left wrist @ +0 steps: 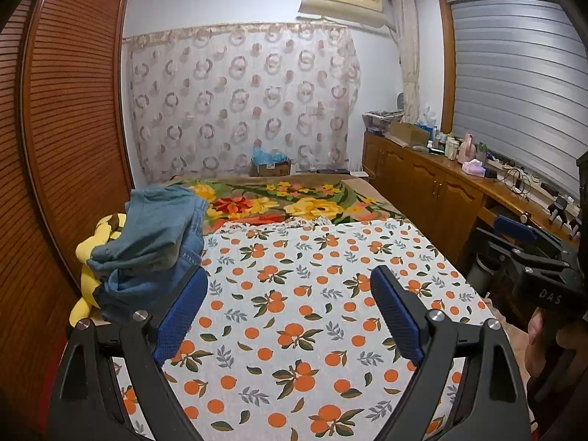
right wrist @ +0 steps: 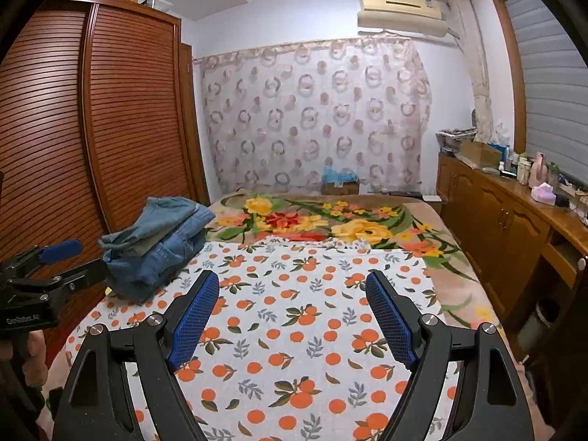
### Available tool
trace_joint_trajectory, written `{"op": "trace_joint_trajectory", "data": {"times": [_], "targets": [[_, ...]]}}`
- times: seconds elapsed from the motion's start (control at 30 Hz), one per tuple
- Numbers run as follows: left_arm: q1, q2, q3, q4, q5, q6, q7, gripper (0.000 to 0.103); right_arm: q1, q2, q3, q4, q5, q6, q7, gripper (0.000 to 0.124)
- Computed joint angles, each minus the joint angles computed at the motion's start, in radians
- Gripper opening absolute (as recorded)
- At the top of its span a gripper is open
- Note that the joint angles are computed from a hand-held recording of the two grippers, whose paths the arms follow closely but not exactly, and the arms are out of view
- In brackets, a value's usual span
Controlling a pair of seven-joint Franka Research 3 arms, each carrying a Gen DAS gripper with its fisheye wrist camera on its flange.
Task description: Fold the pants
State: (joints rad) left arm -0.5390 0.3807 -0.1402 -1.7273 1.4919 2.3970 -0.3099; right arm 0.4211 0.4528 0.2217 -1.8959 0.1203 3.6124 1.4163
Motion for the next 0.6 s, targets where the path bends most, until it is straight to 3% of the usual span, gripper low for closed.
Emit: {"op": "trace_joint_trajectory", "data": {"times": [0.6], "targets": [[-0.008, -0.052, -0.022, -0.032, 0.052, -0.055, -0.045, 0.091, 0.046, -0.013, -0.032, -0.048, 0.076, 0.104, -0.035, 0.084]]}}
